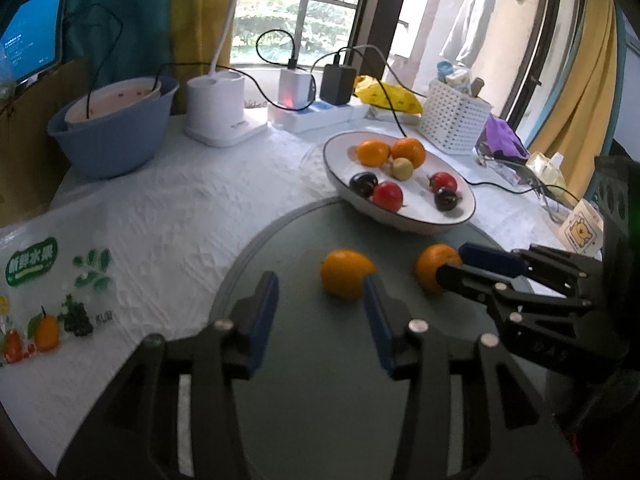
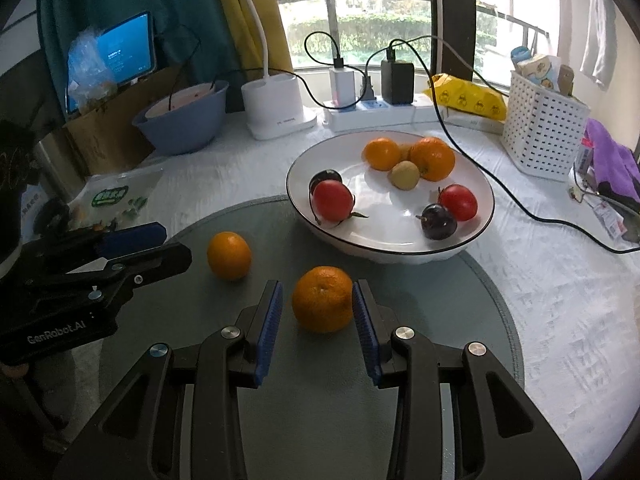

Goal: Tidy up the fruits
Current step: 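Grasp an orange with the right tool while the left tool grasps another orange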

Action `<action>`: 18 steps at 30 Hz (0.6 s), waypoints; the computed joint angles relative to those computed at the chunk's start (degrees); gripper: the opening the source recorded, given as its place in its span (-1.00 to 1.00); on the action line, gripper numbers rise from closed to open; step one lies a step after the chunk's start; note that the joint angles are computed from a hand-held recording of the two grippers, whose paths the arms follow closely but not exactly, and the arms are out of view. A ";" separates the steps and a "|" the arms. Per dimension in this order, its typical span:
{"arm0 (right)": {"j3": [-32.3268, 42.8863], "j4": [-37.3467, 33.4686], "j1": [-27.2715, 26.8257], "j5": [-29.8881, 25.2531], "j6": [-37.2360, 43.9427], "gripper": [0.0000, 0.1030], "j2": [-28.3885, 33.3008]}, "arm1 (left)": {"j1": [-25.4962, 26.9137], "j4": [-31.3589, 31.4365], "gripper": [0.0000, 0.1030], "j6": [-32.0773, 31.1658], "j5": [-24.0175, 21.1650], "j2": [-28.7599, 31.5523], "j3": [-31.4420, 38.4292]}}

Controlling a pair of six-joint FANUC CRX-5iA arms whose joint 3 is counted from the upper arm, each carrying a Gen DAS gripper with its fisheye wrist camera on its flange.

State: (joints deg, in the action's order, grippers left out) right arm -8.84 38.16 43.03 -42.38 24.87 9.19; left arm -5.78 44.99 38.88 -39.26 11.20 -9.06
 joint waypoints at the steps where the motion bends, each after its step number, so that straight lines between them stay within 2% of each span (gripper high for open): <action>1: 0.18 -0.26 -0.09 -0.08 0.19 -0.26 0.20 | -0.04 -0.05 -0.12 0.07 -0.08 0.17 0.14; 8: 0.43 -0.58 -0.96 -0.22 0.15 -0.24 0.69 | -0.58 -1.81 -0.12 1.44 -1.16 1.79 2.12; 11: 0.79 -2.85 -1.37 0.52 1.75 -0.23 0.78 | -0.89 -3.37 -0.12 2.58 -1.71 2.63 3.33; 18: 0.62 -3.61 -1.70 1.72 3.17 -0.23 0.80 | -1.74 -3.20 -0.12 1.38 -2.23 3.65 4.40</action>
State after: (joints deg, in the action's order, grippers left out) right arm -8.21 34.55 41.33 -40.66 28.05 9.99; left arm -7.52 41.79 40.25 -41.50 14.85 -4.66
